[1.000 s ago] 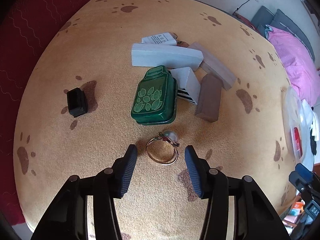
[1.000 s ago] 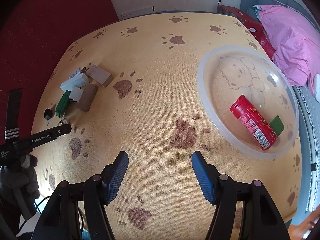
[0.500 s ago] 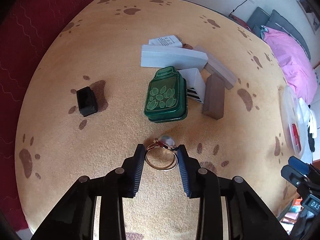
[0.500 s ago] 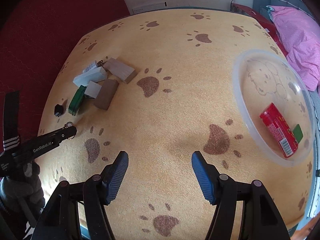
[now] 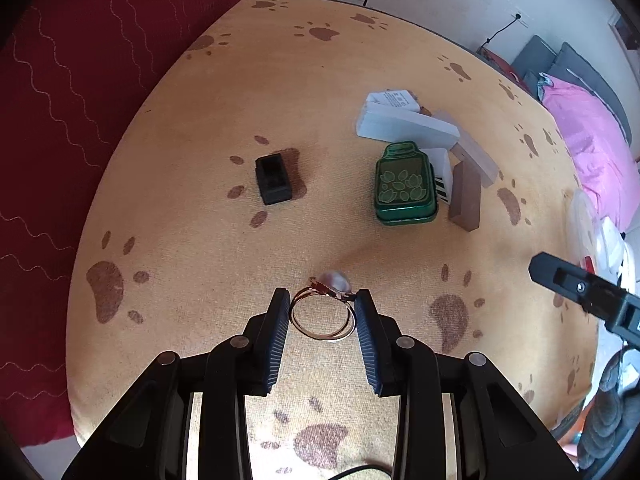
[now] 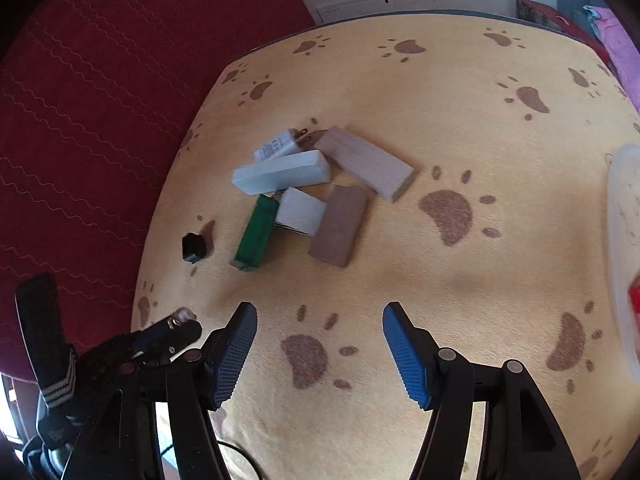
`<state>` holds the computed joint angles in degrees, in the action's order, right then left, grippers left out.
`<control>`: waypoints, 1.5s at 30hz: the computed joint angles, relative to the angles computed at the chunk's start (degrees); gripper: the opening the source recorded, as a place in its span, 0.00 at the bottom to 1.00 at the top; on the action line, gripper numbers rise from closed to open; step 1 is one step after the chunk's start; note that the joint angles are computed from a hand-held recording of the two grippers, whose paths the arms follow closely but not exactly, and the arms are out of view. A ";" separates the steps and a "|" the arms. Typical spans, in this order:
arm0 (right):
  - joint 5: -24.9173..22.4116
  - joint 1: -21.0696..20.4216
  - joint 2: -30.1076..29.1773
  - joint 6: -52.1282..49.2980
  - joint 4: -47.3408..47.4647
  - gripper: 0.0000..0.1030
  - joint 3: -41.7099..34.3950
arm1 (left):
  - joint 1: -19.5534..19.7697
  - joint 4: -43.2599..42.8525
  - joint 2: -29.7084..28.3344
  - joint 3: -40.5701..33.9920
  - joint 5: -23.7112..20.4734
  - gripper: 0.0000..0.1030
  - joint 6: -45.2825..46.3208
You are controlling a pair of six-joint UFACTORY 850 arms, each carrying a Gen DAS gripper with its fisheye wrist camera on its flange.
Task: Organize rigid objects
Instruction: 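Grasp the green tin with the right gripper and carry it into the bowl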
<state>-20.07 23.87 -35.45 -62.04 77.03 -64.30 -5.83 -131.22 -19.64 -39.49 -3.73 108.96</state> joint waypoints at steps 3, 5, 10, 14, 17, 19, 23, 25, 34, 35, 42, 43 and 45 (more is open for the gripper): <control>-2.01 0.83 -2.38 2.23 -0.62 0.58 -2.93 | 1.15 2.22 0.77 1.21 -0.54 0.33 -2.01; -2.76 1.44 -3.78 3.94 -1.45 0.53 -4.73 | 1.82 5.17 1.11 1.79 -0.92 0.33 -4.67; -4.79 2.34 -6.86 6.96 -2.11 0.50 -8.78 | 3.26 9.73 1.84 3.01 -2.10 0.33 -8.27; -5.35 2.78 -8.70 10.12 -3.89 0.43 -11.21 | 4.32 13.39 1.87 3.27 -2.77 0.33 -10.94; -5.60 2.89 -9.96 12.24 -5.22 0.41 -12.70 | 5.08 15.14 1.82 3.34 -3.15 0.33 -11.92; -5.95 2.80 -10.68 13.45 -5.77 0.40 -13.50 | 5.45 16.21 1.76 3.30 -3.34 0.33 -12.58; -6.03 2.81 -12.01 15.79 -6.93 0.40 -15.01 | 5.85 18.84 1.62 3.17 -3.57 0.33 -14.46; -6.02 2.78 -12.39 16.19 -7.30 0.40 -15.45 | 5.97 19.91 1.49 3.05 -3.64 0.33 -15.21; -6.66 2.73 -12.36 14.65 -7.81 0.22 -15.65 | 5.59 21.83 1.08 2.45 -3.39 0.33 -17.06; -6.86 2.61 -12.07 14.15 -7.29 0.21 -15.21 | 5.56 21.29 1.08 2.49 -3.37 0.33 -16.58; -8.75 1.43 -8.79 8.77 -3.32 0.20 -10.45 | 4.80 20.33 1.47 2.64 -2.86 0.33 -16.46; -9.01 1.27 -8.21 8.08 -2.81 0.20 -9.66 | 4.67 19.98 1.55 2.69 -2.81 0.33 -16.15; -9.69 0.82 -7.10 6.62 -1.64 0.20 -8.03 | 4.32 19.16 1.66 2.74 -2.66 0.33 -15.58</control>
<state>-29.77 24.69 -42.55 -55.42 75.39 -72.33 -1.51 -112.07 -17.99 -36.74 -6.40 93.38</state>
